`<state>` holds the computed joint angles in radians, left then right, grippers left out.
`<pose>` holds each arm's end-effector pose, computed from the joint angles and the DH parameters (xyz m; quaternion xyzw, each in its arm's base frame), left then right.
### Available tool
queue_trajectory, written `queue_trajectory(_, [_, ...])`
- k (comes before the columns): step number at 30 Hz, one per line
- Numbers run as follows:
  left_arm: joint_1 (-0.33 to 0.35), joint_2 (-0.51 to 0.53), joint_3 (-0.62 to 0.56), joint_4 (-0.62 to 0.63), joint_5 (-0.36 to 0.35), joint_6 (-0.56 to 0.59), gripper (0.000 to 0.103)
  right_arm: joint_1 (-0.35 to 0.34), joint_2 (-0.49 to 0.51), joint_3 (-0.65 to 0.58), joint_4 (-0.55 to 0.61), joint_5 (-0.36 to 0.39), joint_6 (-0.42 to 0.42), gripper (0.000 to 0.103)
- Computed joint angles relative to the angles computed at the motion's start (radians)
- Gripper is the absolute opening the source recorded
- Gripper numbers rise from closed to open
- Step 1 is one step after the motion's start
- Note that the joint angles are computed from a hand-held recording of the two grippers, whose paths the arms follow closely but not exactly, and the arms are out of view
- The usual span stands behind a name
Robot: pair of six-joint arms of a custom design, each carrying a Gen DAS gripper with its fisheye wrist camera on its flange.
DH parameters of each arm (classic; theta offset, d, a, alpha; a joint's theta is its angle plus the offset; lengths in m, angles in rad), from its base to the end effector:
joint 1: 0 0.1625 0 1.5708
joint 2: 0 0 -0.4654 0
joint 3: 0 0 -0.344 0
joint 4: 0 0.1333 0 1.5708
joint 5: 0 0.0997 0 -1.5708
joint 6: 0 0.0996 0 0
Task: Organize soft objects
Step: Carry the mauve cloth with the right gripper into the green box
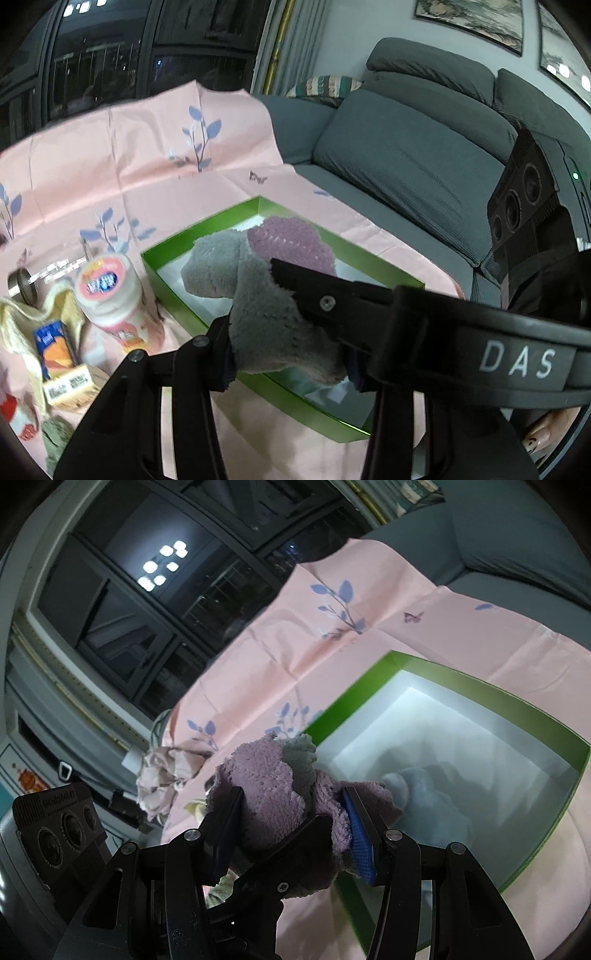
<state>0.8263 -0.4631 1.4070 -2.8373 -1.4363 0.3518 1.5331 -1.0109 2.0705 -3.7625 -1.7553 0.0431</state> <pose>-0.3963 -0.6466 0.0298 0.5040 0.8461 -0.1701 0.0338 0.0944 -0.5504 0.3055 -0.0833 -0.8378 0.5342 0.0763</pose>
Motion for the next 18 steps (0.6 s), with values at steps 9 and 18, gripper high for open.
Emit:
queue_trajectory(9, [0.005, 0.032, -0.056, 0.078, 0.009, -0.021, 0.042, -0.014, 0.006, -0.013, 0.017, -0.031, 0.028, 0.054])
queue_trajectory(18, [0.014, 0.057, -0.105, 0.132, 0.012, -0.027, 0.042, -0.004, 0.02, -0.037, 0.037, -0.102, 0.034, 0.048])
